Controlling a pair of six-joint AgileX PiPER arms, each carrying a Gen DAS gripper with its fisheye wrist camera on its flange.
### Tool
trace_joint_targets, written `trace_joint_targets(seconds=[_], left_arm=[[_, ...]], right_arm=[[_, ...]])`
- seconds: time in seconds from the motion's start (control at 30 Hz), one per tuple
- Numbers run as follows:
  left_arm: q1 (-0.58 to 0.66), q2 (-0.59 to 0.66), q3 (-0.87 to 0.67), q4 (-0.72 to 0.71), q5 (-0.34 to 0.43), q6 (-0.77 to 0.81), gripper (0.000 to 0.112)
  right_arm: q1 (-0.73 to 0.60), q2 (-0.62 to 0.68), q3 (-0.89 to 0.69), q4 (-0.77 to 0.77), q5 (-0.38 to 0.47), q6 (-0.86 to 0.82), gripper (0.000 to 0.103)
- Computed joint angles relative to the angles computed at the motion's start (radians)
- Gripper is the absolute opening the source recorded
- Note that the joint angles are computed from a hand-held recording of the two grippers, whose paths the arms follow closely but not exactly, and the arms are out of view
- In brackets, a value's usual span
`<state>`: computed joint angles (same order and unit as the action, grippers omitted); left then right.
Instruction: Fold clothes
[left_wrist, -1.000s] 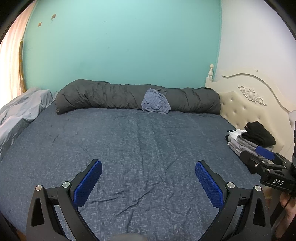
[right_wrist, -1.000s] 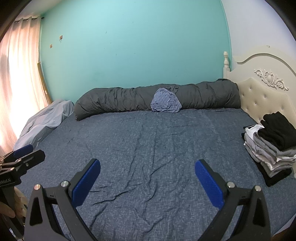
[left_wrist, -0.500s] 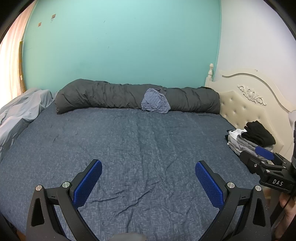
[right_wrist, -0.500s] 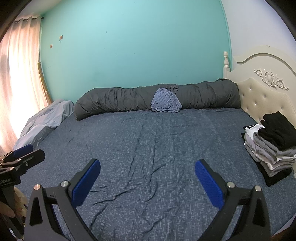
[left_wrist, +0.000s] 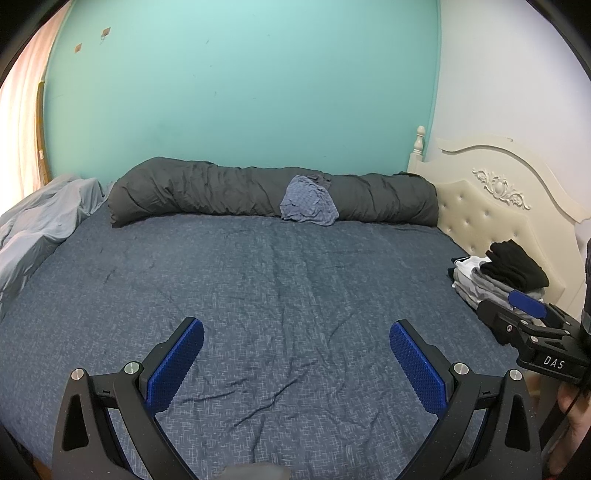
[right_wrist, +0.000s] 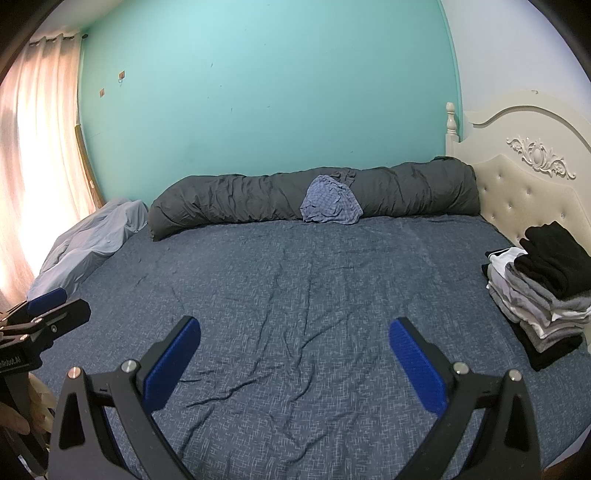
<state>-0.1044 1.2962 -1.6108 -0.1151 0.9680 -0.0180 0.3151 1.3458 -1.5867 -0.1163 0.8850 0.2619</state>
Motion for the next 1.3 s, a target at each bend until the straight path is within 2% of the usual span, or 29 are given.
trace_joint_targets(seconds=[0.97, 1.1, 1.3], left_arm=[[0.007, 0.01, -0.03, -0.016, 0.013, 0.012, 0.102], [-0.006, 0.031, -0.047, 0.009, 0.009, -0.008, 0.103], [-0.037, 0.11, -0.113, 0.04, 0.001, -0.03, 0.103]], right_arm=[[0.004, 0.007, -0.041, -0.01, 0.033, 0.001, 0.103], [-0.024, 0.014, -0.042, 0.018, 0.027, -0.029, 0.103], [-0.143, 0.068, -0.056, 0.179, 0.01, -0.146, 0.103]])
